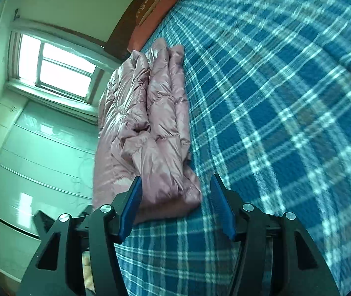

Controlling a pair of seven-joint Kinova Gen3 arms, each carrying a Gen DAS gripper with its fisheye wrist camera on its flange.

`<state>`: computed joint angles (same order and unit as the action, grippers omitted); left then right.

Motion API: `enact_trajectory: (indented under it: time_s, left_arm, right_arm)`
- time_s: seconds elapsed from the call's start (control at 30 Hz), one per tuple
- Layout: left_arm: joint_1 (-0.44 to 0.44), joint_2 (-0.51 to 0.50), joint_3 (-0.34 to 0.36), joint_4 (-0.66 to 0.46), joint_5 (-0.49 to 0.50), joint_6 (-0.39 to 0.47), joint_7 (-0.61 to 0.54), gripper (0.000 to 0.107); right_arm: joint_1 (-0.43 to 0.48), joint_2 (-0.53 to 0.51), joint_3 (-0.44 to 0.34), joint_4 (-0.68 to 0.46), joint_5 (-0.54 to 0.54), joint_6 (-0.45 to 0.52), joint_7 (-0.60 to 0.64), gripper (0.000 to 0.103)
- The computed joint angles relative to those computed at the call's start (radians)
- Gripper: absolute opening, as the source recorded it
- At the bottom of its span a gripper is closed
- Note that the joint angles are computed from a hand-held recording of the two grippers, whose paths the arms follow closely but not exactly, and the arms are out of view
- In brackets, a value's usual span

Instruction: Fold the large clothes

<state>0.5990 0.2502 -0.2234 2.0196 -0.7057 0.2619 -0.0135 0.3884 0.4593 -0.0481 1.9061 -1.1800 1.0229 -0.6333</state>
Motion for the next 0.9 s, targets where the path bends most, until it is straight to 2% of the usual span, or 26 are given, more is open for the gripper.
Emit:
enact_trajectory:
  time_s: [0.07,0.2,0.27,0.33,0.4,0.53,0.7,0.9]
  left_arm:
    - [0.093,-0.003,-0.055,-0.012,-0.069,0.081,0.049,0.083]
    - [0.278,0.003,-0.168,-0.048,-0.075,0.244,0.061,0.088]
    - [0.371,0.008,-0.222,-0.068,-0.081,0.325,0.089,0.091]
    - [0.428,0.013,-0.239,-0.086,-0.096,0.407,0.122,0.093]
    - [0.413,0.010,-0.182,-0.107,-0.122,0.488,0.150,0.094]
    - [0.326,-0.007,0.003,-0.125,-0.211,0.628,0.228,0.096]
    - [0.209,-0.005,0.219,-0.163,-0.274,0.789,0.278,0.099]
    - [0.159,-0.028,0.316,-0.166,-0.298,0.819,0.299,0.100]
  right_arm:
    - [-0.024,-0.070,0.012,0.039,0.030,-0.053,-0.006,0.056]
    - [-0.098,-0.209,0.034,0.094,0.133,-0.183,-0.043,0.057]
    - [-0.141,-0.279,0.039,0.126,0.189,-0.257,-0.074,0.064]
    - [-0.178,-0.336,0.042,0.154,0.232,-0.317,-0.101,0.067]
    - [-0.225,-0.398,0.042,0.181,0.292,-0.381,-0.141,0.069]
    - [-0.326,-0.486,0.035,0.208,0.437,-0.481,-0.282,0.072]
    - [-0.404,-0.561,0.024,0.212,0.598,-0.539,-0.441,0.073]
    - [-0.458,-0.621,0.006,0.214,0.743,-0.581,-0.595,0.074]
